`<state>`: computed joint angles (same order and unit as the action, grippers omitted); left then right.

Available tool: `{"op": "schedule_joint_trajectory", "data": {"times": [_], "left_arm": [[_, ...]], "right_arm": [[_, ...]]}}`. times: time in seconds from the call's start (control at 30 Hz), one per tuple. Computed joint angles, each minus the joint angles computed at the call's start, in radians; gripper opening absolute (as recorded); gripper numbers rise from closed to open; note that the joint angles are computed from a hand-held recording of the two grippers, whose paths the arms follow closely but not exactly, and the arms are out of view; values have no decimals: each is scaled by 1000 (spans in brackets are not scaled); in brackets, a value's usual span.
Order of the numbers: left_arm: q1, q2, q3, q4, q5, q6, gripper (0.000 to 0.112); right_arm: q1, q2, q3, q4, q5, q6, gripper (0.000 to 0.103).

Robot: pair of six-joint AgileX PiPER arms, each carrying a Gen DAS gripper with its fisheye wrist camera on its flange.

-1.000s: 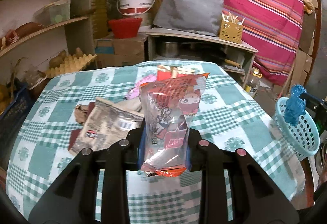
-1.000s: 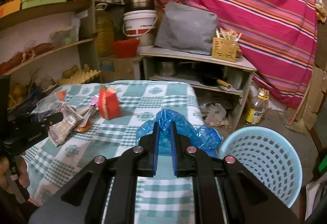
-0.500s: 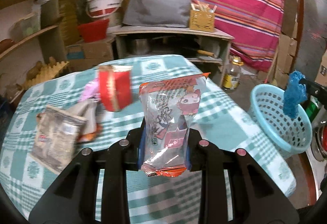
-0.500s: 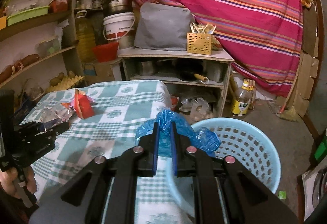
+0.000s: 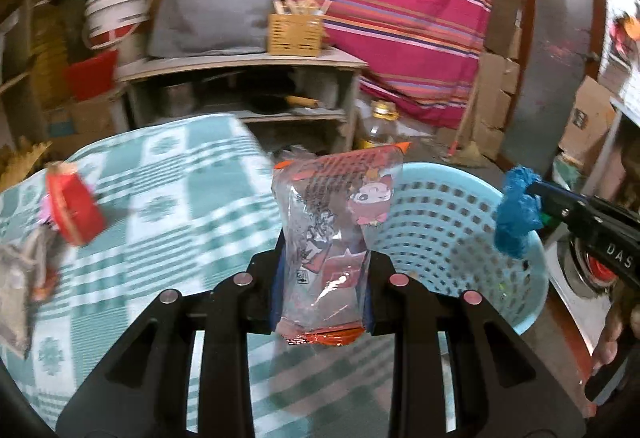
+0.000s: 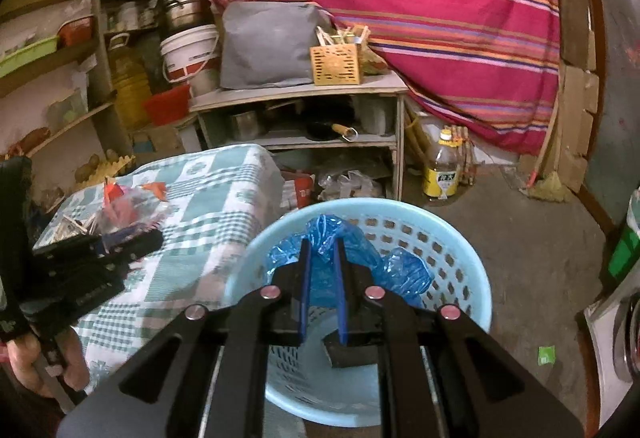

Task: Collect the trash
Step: 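Carry both bags over the blue basket and open both grippers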

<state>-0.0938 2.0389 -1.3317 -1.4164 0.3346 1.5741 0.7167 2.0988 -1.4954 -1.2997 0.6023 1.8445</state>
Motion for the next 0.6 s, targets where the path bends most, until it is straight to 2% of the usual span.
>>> {"op": "schedule_joint_trajectory", "data": {"times": [0.23,0.33,0.47,0.6], "left_arm": [[-86,76,-102,152,6,-197,28],[-110,121,-162,232,34,-306,31],[-137,149,-183,216,6,-300,41],[-140,156,-192,214,14,-307,48]], "right_arm": [[-43,-43,113,-84,-46,137,11],[-55,-60,152,-135,-65,209,11],[-65,-62,165,-150,-72,239,11],[-70,-54,157,-148,-76,243,11]]}}
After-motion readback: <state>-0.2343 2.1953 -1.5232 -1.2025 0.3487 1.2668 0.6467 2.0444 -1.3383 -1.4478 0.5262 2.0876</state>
